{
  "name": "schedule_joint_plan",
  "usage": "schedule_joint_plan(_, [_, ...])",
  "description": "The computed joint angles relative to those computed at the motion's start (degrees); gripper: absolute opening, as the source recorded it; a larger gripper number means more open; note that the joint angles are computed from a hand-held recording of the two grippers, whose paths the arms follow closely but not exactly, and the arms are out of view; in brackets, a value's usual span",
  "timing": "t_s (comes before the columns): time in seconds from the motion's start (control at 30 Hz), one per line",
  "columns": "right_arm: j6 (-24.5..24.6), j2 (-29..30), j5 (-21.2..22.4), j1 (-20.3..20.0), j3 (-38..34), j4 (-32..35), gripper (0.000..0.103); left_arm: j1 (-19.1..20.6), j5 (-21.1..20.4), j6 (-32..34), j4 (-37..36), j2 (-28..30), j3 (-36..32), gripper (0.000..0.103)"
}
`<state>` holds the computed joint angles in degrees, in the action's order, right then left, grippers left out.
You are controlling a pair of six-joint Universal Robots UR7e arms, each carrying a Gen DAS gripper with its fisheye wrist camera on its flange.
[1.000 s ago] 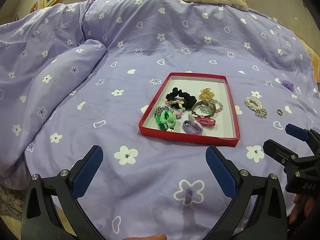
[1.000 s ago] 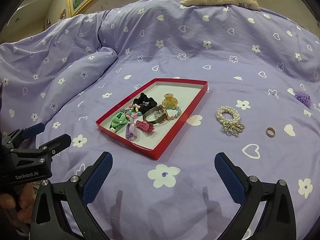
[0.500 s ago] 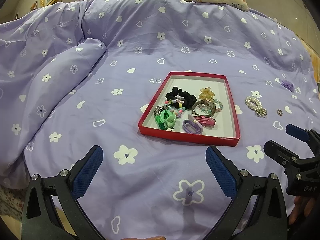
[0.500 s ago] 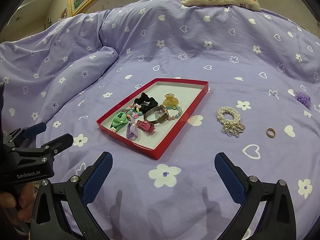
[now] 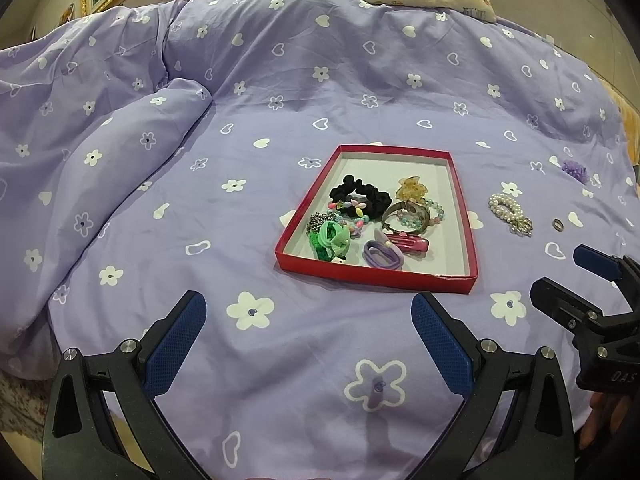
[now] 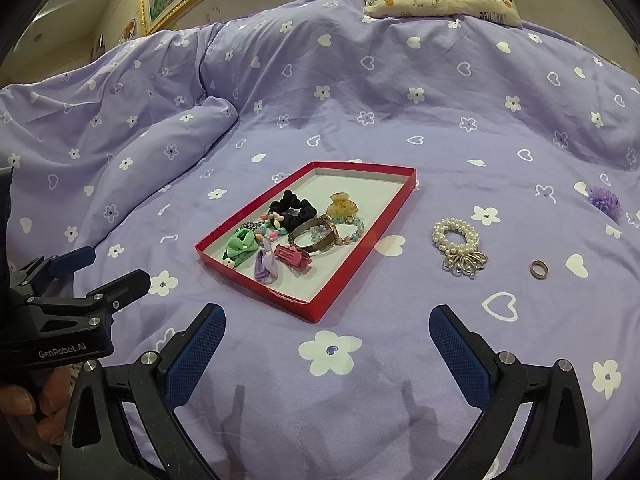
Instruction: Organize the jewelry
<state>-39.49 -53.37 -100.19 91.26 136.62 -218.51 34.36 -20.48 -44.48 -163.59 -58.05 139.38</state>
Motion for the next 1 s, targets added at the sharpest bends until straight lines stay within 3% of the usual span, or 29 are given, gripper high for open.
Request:
schedule_joint_plan(0.37, [-0.6, -0.3, 0.3, 0.1, -0.1, 0.4, 0.103, -0.2, 0.4, -2.3, 3.0, -0.6, -0.3, 0.103])
schedule_joint_plan(1.0, [-0.4, -0.2, 0.3, -0.1, -0.2, 0.5, 0.103, 0.2, -0.2, -0.6, 1.1, 0.4, -1.1, 0.103])
